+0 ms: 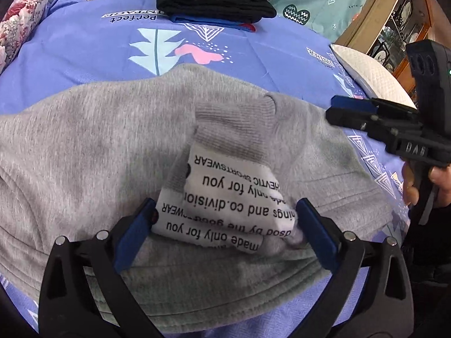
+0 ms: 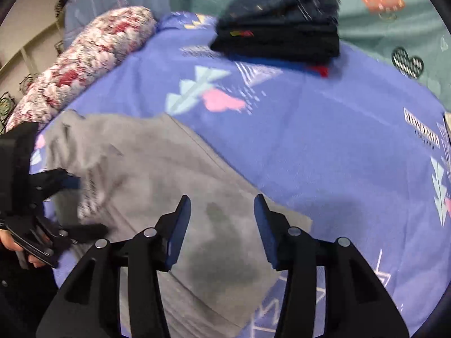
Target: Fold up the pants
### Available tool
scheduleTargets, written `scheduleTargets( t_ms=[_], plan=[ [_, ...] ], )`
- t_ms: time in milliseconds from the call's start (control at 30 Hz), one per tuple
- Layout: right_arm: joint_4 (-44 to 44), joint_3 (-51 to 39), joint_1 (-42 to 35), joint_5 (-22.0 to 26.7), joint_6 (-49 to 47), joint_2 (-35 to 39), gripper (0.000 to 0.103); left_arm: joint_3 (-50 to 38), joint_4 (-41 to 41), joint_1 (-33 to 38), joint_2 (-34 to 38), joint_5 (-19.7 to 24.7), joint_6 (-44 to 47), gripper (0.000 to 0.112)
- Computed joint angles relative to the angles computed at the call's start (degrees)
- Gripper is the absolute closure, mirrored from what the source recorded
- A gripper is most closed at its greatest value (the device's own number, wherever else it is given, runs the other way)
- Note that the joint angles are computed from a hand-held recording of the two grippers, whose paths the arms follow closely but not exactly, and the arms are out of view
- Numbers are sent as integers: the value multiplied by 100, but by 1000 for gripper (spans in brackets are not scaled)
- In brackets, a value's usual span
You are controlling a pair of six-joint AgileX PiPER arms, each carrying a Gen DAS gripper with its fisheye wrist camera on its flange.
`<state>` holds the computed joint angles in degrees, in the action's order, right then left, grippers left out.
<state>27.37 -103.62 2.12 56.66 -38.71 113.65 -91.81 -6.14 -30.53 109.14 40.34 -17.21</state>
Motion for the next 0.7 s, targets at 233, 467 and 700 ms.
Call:
scheduleTargets(
  t_ms=[233, 467, 700],
  plan=[
    [804, 548, -204, -135, -626, 20, 37, 2041, -1698, 827, -2027, -1058, 875, 13],
    [3176, 545, -1163, 557, -1056, 391, 5, 3255, -2597, 2731, -3102, -442, 589, 13],
    [3343, 81, -1269, 985, -748, 719, 2, 3175, -3782, 3193, -2274, -700, 1075, 12]
  ],
)
